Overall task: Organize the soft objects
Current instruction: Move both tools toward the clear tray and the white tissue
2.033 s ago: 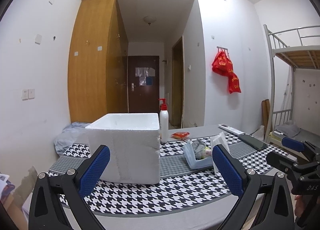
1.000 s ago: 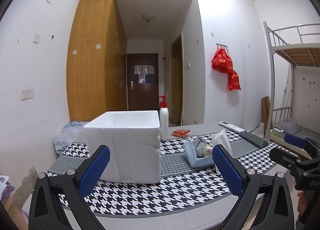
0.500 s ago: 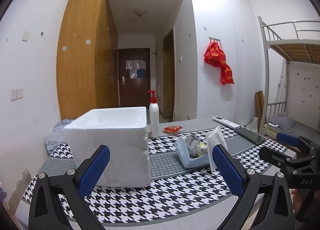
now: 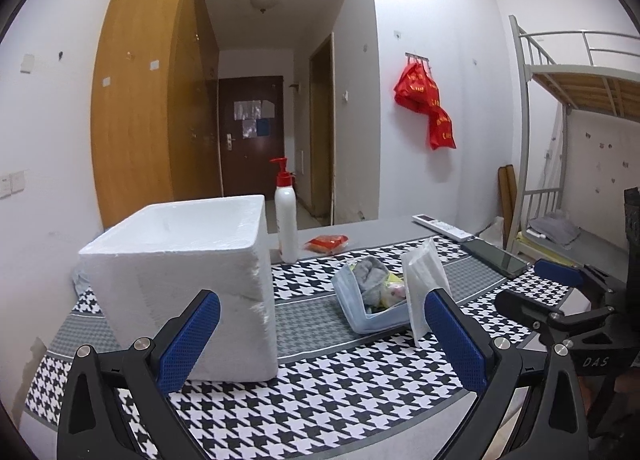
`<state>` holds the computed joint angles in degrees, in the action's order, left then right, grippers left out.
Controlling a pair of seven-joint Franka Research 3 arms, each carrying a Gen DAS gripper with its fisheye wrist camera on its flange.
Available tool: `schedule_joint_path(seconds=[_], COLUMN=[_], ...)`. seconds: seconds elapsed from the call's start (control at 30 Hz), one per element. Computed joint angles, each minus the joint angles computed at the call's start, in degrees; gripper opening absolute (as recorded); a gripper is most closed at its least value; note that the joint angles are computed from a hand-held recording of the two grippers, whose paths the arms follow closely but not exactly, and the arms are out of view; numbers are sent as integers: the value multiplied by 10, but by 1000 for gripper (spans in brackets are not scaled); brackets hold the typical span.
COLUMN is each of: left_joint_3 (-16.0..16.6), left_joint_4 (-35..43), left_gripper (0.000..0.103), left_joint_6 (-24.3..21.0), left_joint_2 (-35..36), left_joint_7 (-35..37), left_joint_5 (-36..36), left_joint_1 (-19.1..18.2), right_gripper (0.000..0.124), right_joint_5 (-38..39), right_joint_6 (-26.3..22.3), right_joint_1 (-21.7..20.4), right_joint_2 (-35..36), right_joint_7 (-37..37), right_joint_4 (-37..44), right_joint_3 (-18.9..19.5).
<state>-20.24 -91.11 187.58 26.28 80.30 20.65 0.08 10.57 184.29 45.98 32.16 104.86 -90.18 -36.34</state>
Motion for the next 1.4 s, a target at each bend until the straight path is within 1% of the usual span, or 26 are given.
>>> schedule_joint_path(seconds=[0.03,0.1,0.17,0.2,0.27,0.33,0.43,0.53,0.57,0.67,0.73,0.8,0.83,0.9,0.93,1.03,1.1,1.13,1.2,1.3,1.37,1.4], left_joint_3=[-8,-40,-51,-62,-79,-78,-87,-80,-82,-64,-52,-37,-24,11,19,27,43,47,49,61,79,88], left_joint_4=[6,20,36,44,61,77,88,117,125,148,166,185,199,226,237,283,307,325,355,407,445,464], left_gripper=[102,102,102,102,102,102,102,102,102,102,102,102,102,102,102,102,102,102,102,98,97,93], left_joint_6=[-5,-19,-33,-43,-61,-75,-88,-118,-127,-149,-163,-179,-190,-211,-219,-255,-267,-279,-299,-331,-352,-361], left_joint_2=[5,17,29,36,50,59,68,84,88,99,107,116,122,133,139,164,176,186,203,231,251,262], left_joint_7=[3,19,34,44,70,87,114,132,140,153,163,167,166,154,153,161,152,150,155,154,143,136], left_joint_5=[2,3,-4,-9,-21,-33,-54,-76,-85,-102,-112,-123,-127,-125,-126,-137,-137,-138,-142,-142,-135,-131], left_joint_1=[5,25,27,32,38,31,30,14,13,-9,-24,-40,-52,-81,-89,-101,-115,-120,-125,-140,-154,-160], right_gripper=[103,103,103,103,103,103,103,103,103,103,103,103,103,103,103,103,103,103,103,103,103,103], right_joint_5=[0,-5,-13,-17,-24,-31,-42,-54,-58,-70,-77,-83,-85,-87,-88,-93,-96,-95,-94,-94,-92,-91], right_joint_6=[-6,-15,-19,-20,-24,-28,-35,-42,-44,-51,-57,-58,-60,-63,-64,-71,-73,-73,-74,-79,-81,-83], right_joint_1=[-5,-16,-28,-35,-54,-63,-77,-90,-96,-112,-118,-133,-138,-152,-159,-174,-178,-186,-196,-206,-215,-219], right_joint_2=[3,6,10,11,12,15,18,22,24,28,31,33,35,36,37,41,43,43,45,50,52,54], right_joint_7=[-1,1,6,8,9,14,23,33,35,41,49,49,51,51,50,46,48,46,42,37,31,27], right_joint_4=[6,16,24,28,36,43,53,61,65,75,80,85,89,94,97,106,110,113,118,127,132,135], right_joint_3=[4,13,21,28,47,53,64,74,79,93,95,111,115,129,137,152,155,163,174,184,196,201])
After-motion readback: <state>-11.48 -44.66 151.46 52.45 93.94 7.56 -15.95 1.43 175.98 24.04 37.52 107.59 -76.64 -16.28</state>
